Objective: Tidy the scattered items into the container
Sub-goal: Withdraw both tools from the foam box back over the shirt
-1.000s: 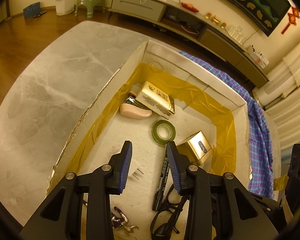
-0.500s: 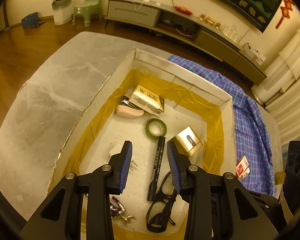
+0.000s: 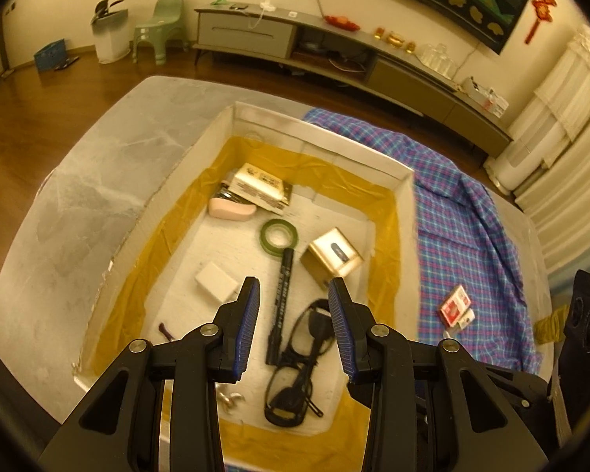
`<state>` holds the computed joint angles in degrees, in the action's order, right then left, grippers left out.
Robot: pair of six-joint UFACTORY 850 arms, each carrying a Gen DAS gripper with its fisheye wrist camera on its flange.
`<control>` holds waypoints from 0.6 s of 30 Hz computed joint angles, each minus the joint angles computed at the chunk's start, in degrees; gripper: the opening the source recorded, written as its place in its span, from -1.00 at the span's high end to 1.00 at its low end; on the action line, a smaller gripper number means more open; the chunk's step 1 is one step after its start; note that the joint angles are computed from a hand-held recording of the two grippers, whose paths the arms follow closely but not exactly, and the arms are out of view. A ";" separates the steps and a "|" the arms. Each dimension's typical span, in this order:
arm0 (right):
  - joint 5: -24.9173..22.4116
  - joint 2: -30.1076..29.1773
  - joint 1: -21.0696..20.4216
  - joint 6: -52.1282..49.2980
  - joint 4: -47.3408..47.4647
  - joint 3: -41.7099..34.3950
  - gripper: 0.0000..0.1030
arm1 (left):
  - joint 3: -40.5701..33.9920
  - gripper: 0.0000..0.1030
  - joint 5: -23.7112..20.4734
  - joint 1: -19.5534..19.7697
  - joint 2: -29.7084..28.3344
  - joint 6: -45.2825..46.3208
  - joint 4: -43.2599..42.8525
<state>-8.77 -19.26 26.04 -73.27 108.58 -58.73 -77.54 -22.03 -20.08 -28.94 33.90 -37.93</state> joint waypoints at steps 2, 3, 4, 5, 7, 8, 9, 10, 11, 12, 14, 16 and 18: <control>0.18 1.20 0.38 -9.49 8.63 1.68 0.56 | 2.16 0.25 1.01 -0.52 1.79 2.80 -1.82; 0.15 1.78 0.53 -14.19 13.02 2.53 0.56 | 2.94 0.25 1.13 -0.67 2.40 4.96 -3.65; 0.01 2.41 0.68 -18.91 17.39 3.41 0.56 | 3.65 0.25 0.85 -0.73 2.91 7.96 -6.33; -0.13 3.11 0.85 -24.39 22.52 4.39 0.54 | 4.39 0.25 0.38 -0.85 3.40 11.20 -9.13; -0.63 4.57 1.11 -34.79 32.40 6.41 0.47 | 6.04 0.25 0.86 -1.32 4.41 15.75 -12.85; -0.99 5.34 1.19 -39.23 36.69 7.45 0.44 | 6.87 0.24 1.44 -1.59 4.93 18.05 -14.71; -1.39 6.04 1.25 -42.77 40.14 8.41 0.44 | 7.97 0.24 2.09 -1.92 5.66 21.42 -17.48; -1.89 6.83 1.27 -46.41 43.68 9.51 0.44 | 9.06 0.23 2.48 -2.24 6.39 25.29 -20.68; -2.30 7.57 1.26 -48.96 46.21 10.48 0.44 | 10.02 0.23 2.64 -2.54 7.04 28.95 -23.68; -2.84 8.40 1.20 -51.11 48.44 11.59 0.44 | 10.73 0.20 2.62 -2.81 7.52 31.74 -25.85; -4.27 10.09 0.76 -53.24 50.91 13.95 0.43 | 12.19 0.17 2.09 -3.59 8.48 37.79 -30.08; -5.63 12.17 0.04 -55.51 54.09 16.79 0.43 | 13.56 0.14 2.25 -4.67 9.39 41.84 -32.59; -7.04 13.97 -1.09 -55.28 55.17 19.58 0.43 | 14.67 0.12 2.67 -6.08 9.93 45.24 -34.49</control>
<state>-15.81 -5.29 24.94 -128.55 163.75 -39.15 -62.87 -19.37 -26.16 -19.02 79.14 -72.42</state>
